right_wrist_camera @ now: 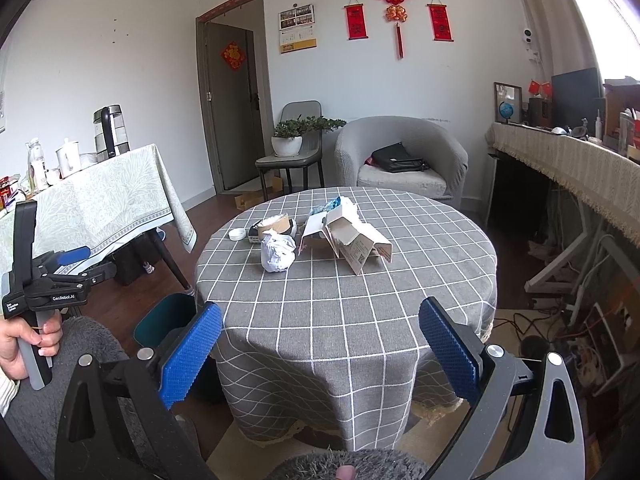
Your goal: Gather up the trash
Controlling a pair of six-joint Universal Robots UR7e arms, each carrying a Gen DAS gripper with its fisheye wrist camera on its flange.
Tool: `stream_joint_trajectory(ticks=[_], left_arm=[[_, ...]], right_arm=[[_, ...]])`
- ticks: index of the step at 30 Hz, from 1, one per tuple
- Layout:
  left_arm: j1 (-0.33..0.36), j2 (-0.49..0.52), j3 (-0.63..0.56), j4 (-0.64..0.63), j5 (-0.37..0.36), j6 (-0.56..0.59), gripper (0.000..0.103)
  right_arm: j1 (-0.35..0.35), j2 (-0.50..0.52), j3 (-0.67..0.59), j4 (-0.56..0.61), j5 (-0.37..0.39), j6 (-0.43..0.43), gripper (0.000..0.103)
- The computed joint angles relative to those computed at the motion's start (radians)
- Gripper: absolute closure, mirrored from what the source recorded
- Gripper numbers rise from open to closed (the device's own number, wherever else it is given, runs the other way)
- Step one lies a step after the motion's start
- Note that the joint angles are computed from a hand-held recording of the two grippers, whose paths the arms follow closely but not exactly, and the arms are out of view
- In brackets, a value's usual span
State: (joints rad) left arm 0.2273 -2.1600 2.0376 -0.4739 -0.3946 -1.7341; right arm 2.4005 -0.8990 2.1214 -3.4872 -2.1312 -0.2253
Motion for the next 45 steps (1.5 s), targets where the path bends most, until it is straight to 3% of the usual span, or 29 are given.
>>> stream_joint_trajectory(ticks=[39, 42, 45], left_arm=[[0.005, -0.004, 0.009, -0.022, -0.004, 0.016, 0.003], [-0.011, 0.004, 0.001, 0.023, -0.003, -0.032, 0.003], [-0.026, -0.024, -0.003, -0.019, 0.009, 0.004, 0.004]], right_arm=[[0.001, 0.002, -0.003, 0.001, -0.001, 0.001, 0.003], [0.004, -0.007, -0.004, 0.012, 0.012, 0.001, 0.003], [0.006, -0.018, -0.009, 0.036, 0.004, 0.001, 0.003]])
